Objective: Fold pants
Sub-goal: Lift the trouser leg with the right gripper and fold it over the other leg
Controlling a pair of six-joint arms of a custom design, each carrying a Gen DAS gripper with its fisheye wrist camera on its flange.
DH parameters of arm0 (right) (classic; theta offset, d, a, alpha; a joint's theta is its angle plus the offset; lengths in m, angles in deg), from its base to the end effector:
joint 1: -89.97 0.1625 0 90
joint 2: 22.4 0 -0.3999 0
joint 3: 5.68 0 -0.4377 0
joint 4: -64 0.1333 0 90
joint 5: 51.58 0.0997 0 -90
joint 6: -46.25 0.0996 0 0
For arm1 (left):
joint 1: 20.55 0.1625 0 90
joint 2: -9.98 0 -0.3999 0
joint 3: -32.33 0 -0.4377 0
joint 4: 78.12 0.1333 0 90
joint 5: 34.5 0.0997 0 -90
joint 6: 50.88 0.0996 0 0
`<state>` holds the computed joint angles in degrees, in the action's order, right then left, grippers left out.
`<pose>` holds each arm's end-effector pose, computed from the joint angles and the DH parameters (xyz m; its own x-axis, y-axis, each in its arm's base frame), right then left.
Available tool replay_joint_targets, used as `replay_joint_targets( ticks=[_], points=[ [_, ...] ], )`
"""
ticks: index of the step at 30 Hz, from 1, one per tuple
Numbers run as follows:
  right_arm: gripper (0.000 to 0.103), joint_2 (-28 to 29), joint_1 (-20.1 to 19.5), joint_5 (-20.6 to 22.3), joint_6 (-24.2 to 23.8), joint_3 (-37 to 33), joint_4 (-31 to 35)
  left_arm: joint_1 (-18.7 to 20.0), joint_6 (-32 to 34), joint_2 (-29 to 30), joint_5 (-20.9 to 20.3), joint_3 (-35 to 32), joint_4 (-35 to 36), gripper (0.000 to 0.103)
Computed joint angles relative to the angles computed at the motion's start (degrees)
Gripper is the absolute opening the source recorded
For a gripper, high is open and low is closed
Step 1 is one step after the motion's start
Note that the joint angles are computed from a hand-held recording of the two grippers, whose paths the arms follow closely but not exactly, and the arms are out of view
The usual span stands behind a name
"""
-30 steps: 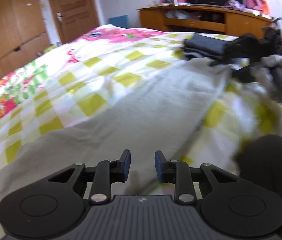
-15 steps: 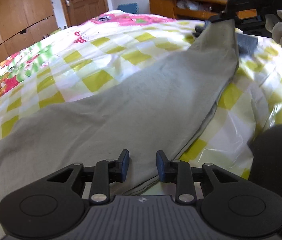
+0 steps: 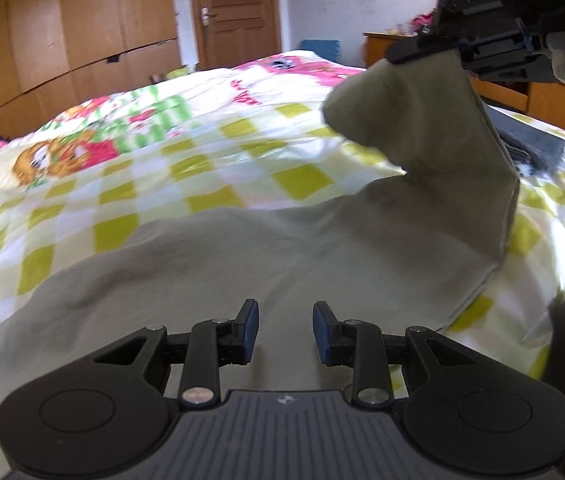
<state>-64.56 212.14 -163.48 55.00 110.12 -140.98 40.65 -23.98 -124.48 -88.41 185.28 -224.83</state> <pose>0.3772 -0.4191 0.0074 -0.9667 -0.1855 0.1763 -0.2557 0.6716 -0.6954 0.0415 -0.3231 0.3076 -0.6168 0.3739 -0.6926 0.7374 0.5823 -0.3424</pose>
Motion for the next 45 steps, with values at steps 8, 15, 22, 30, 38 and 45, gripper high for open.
replay_joint_targets(
  ticks=[8,15,22,30,38,45],
  points=[
    [0.004,14.0,7.2,2.1,-7.2,-16.5,14.1,10.3,3.2,-2.4,-3.2,-2.0,-4.1,0.044],
    [0.005,27.8,14.2,-4.2,-27.4,-29.3,24.0,17.9,4.3,-7.9,-5.6,-3.7,-2.3,0.044],
    [0.009,32.1,16.0,-7.6,-28.5,-33.2,31.0,23.5,4.3,-9.9,-10.6,-4.1,-2.8,0.045],
    [0.012,34.1,16.2,-10.4,-26.7,-36.3,33.3,28.0,4.3,-9.3,-16.6,-5.3,-3.7,0.05],
    [0.005,31.0,14.8,-5.2,-12.7,-36.7,29.3,28.3,4.1,-9.5,-16.3,-5.4,-5.2,0.051],
    [0.005,37.1,18.2,-1.0,-26.4,-43.3,23.6,31.0,1.7,-9.1,-17.0,-6.8,-5.1,0.051]
  ],
)
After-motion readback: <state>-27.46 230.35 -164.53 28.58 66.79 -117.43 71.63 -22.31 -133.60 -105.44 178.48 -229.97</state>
